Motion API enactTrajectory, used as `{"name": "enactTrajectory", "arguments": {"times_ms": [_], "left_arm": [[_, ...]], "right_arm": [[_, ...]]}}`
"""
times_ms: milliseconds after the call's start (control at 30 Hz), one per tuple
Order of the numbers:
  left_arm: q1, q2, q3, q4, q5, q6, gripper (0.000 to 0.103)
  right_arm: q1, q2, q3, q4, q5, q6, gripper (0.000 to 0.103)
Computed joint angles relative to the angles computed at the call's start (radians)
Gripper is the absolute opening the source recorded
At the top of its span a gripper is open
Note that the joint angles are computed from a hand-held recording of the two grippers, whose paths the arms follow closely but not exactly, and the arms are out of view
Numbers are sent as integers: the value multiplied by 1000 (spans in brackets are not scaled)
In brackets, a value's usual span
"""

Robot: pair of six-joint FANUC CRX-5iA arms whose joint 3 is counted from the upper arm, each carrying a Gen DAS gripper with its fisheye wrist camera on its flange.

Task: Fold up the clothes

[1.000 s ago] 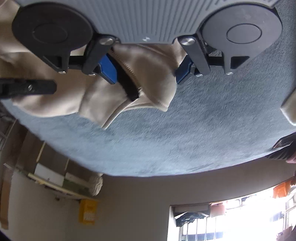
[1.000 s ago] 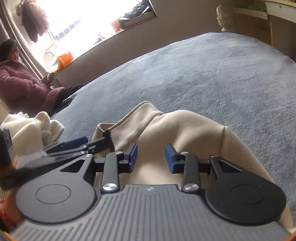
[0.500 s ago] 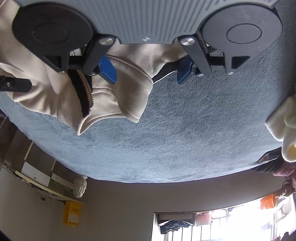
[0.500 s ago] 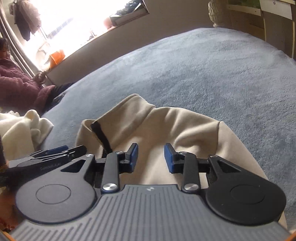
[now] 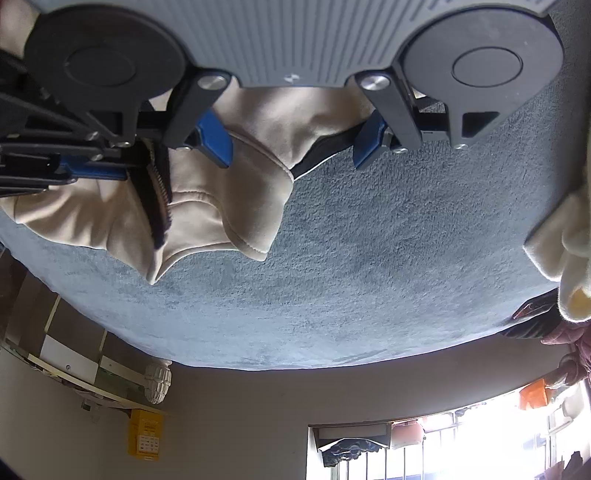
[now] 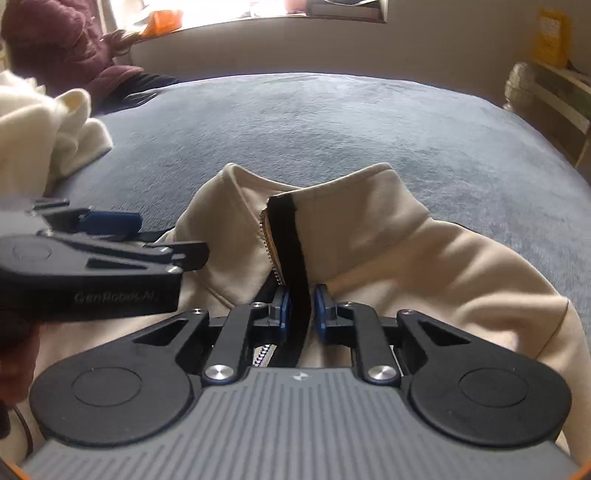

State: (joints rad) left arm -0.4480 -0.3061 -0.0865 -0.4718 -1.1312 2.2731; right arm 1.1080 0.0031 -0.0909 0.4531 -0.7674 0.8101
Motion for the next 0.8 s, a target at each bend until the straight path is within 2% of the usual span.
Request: {"name": "enactTrajectory", "arguments": {"times_ms": [133, 200, 333, 467, 567, 667, 700, 733, 800], "left_arm": [[27, -18, -28, 25, 36, -7, 74], [39, -26, -35, 39, 46, -11, 74], [53, -59, -40, 54, 39, 35, 73], [58, -101, -48, 50, 80, 81, 73], [64, -114, -52, 59, 150, 94, 75], [74, -71, -35, 110, 187, 47, 76], [77, -53, -27, 128, 196, 26, 76], [70, -29, -11, 126, 186, 15, 76], [43, 24, 30, 87, 136, 15, 76]], "right_arm": [[5, -79, -68, 52, 89, -78, 10], [10, -101, -71, 24, 116, -42, 10], [14, -31, 11, -77, 58, 129, 14], [-11, 20, 55, -169, 32, 197, 16], [-14, 4, 35, -192, 63, 206, 24], [-14, -8, 19, -210, 89, 215, 33], [-11, -14, 12, -207, 95, 216, 41], [-8, -20, 5, -204, 99, 218, 46], [-3, -40, -11, -194, 99, 214, 46]]}}
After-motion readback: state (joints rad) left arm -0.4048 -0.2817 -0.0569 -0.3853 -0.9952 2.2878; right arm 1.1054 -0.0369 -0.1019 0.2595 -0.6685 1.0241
